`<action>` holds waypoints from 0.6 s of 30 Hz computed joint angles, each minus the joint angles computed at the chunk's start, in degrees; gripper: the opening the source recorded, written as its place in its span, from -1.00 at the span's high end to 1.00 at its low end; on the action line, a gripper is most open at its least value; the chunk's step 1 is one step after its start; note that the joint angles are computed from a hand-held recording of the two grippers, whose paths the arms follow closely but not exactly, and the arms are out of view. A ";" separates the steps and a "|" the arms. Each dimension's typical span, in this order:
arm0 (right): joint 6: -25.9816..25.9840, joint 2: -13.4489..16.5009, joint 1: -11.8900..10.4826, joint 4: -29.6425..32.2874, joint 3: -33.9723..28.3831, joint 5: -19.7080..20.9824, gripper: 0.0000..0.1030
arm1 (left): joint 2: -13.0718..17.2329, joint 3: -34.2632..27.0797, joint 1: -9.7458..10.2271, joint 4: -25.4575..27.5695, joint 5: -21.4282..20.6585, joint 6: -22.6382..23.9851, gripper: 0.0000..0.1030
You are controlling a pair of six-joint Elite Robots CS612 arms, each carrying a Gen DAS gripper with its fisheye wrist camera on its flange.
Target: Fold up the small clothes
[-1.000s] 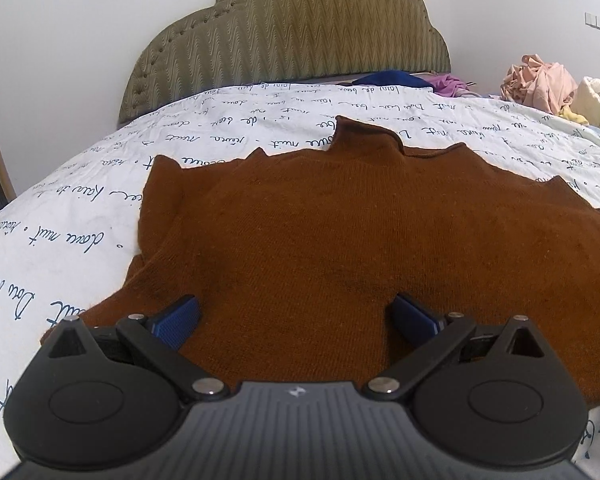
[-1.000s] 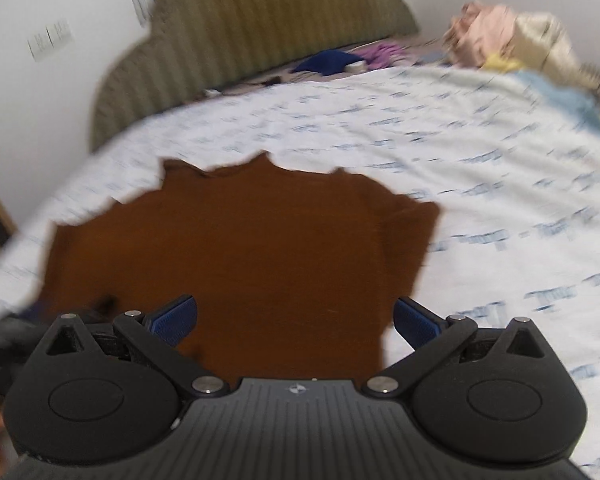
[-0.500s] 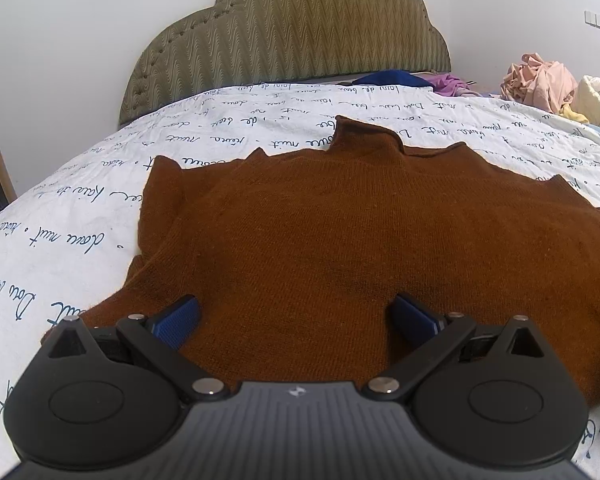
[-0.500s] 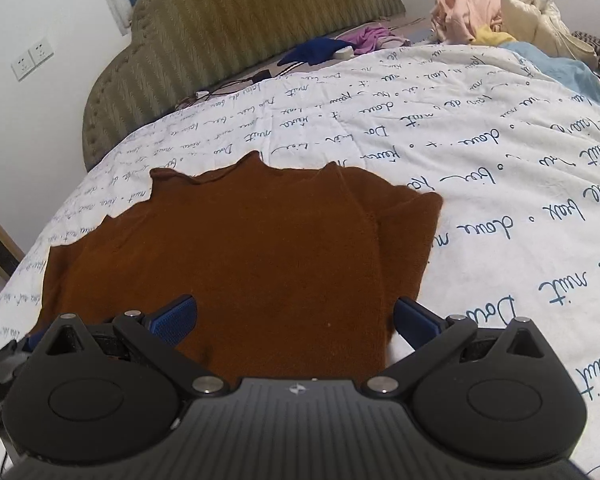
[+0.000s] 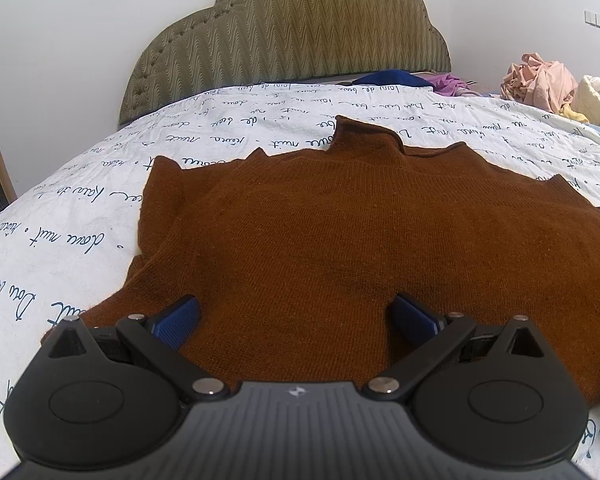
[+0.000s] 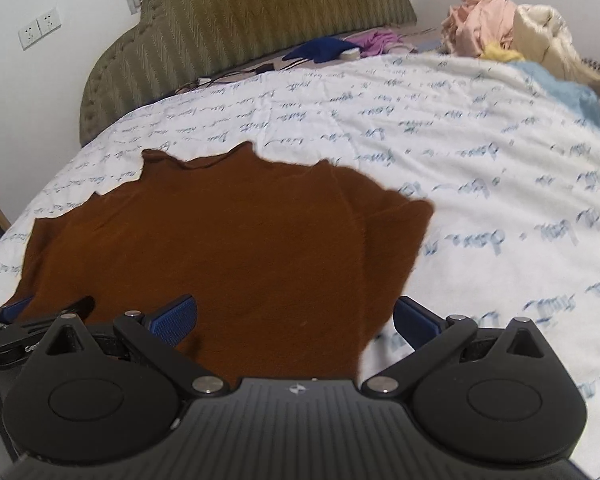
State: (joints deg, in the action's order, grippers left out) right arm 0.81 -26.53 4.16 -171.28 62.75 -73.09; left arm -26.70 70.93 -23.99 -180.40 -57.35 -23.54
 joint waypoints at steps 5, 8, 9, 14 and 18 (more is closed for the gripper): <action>-1.92 0.44 0.38 -0.05 -0.33 -0.64 -1.00 | 0.01 -0.04 -0.01 0.03 -0.02 -0.03 -1.00; 2.38 0.90 0.11 1.05 -1.29 0.64 -1.00 | 0.01 -0.03 -0.01 0.02 0.00 -0.01 -1.00; 3.88 0.91 -0.07 0.29 -1.12 1.41 -1.00 | 0.00 0.02 0.01 -0.02 0.00 0.02 -1.00; 4.07 0.69 -0.12 -0.93 -0.44 0.02 -1.00 | -0.01 0.03 0.01 -0.01 -0.02 -0.01 -1.00; 3.89 1.05 0.00 -2.00 -0.80 -1.67 -1.00 | -0.01 -0.02 0.00 0.05 0.00 -0.03 -1.00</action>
State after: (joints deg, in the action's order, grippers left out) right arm 4.70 -25.48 4.16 -173.28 61.95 -74.76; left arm -26.71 70.91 -24.00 -180.35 -57.35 -23.56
